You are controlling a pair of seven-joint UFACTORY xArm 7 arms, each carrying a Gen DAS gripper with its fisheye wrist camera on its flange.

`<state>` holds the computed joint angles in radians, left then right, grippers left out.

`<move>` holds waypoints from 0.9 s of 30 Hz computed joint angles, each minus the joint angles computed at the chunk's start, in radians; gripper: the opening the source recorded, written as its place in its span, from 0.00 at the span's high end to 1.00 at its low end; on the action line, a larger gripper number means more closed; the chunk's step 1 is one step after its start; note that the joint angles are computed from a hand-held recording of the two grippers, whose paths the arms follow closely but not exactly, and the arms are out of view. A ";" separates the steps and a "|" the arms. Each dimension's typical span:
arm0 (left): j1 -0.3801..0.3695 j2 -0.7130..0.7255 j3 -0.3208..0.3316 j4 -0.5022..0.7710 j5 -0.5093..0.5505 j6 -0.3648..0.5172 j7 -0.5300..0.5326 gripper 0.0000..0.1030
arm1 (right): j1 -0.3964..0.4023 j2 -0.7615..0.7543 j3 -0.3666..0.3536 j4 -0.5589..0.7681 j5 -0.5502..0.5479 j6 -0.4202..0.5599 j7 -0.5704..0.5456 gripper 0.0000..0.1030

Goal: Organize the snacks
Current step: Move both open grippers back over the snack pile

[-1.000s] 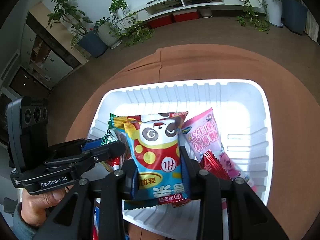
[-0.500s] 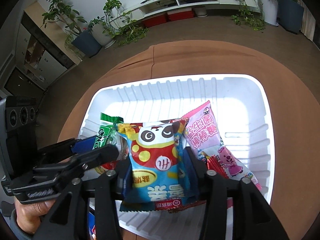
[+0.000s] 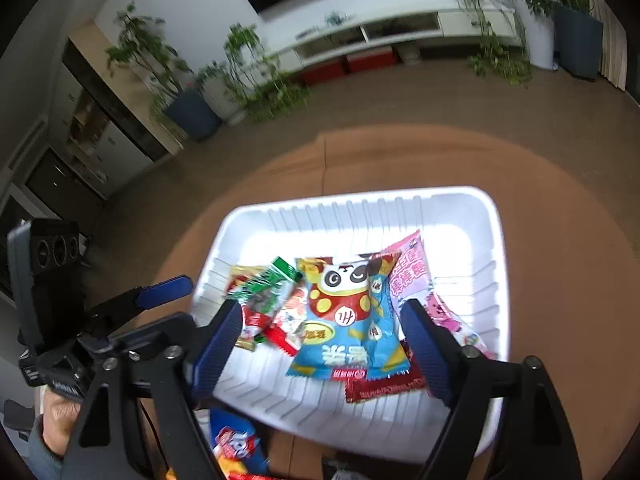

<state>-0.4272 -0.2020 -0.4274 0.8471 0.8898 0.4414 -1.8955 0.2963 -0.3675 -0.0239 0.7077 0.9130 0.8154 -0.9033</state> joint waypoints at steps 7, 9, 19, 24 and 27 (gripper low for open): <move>-0.031 -0.147 -0.119 -0.011 -0.027 0.203 -0.072 0.00 | -0.060 -0.195 -0.109 -0.102 -0.010 0.115 -0.029 0.12; -0.045 -0.160 -0.168 0.004 -0.049 0.279 -0.083 0.00 | -0.086 -0.250 -0.143 -0.139 -0.019 0.151 -0.031 0.10; -0.140 -0.073 -0.317 0.045 -0.062 0.404 -0.302 0.00 | -0.254 -0.580 -0.263 -0.361 -0.212 0.339 -0.028 0.09; -0.209 0.052 -0.352 0.076 -0.021 0.422 -0.508 0.00 | -0.361 -0.721 -0.312 -0.453 -0.324 0.448 -0.022 0.09; -0.253 0.124 -0.359 0.093 0.030 0.439 -0.613 0.00 | -0.433 -0.777 -0.347 -0.488 -0.379 0.519 -0.017 0.09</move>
<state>-0.6805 -0.0784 -0.7860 0.9400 0.9197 0.8801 -2.5089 -0.1364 -1.1449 -0.3707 0.2194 0.5342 1.3346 -0.9203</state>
